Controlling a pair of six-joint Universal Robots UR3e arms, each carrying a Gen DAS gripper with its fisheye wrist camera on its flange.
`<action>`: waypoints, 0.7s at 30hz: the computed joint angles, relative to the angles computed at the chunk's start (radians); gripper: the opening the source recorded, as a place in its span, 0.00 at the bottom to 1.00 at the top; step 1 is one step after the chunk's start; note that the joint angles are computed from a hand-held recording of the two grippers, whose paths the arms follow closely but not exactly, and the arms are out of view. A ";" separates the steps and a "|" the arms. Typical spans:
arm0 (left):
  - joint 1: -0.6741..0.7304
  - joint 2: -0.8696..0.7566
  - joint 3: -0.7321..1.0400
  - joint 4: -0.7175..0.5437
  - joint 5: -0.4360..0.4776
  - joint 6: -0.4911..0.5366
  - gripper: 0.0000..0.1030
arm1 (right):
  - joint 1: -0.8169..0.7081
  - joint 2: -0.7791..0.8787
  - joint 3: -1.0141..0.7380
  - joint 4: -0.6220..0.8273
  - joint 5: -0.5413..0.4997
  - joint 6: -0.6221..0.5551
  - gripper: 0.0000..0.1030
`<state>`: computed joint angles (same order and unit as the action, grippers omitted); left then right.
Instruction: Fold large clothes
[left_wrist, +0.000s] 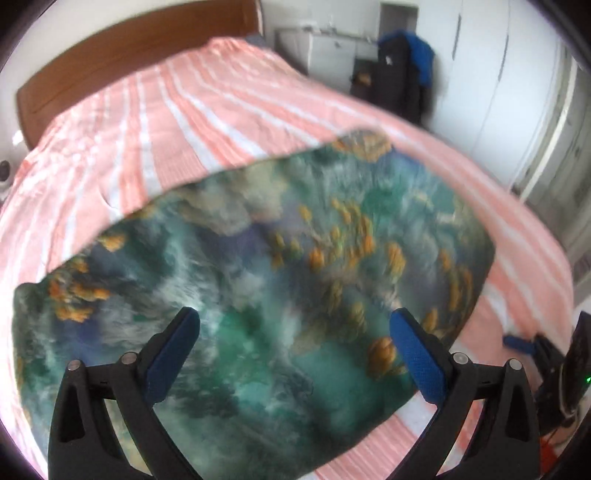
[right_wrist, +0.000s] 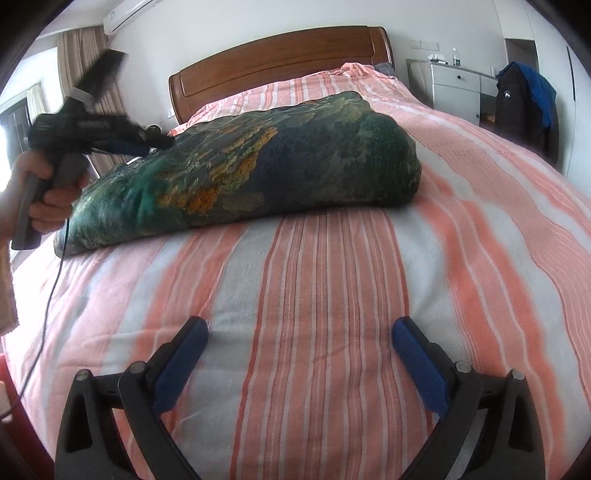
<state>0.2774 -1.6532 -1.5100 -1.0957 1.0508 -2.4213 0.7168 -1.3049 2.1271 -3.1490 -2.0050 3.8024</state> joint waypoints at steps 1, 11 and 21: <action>0.008 -0.007 0.009 -0.020 -0.007 -0.003 0.99 | -0.008 -0.030 0.022 -0.020 0.013 0.025 0.96; -0.079 -0.091 0.282 -0.215 0.057 -0.042 0.93 | -0.584 0.004 0.291 -0.703 0.600 0.527 0.95; -0.315 -0.423 1.056 -0.705 0.096 -0.102 0.93 | -0.247 -0.029 -0.134 -0.156 0.074 0.178 0.31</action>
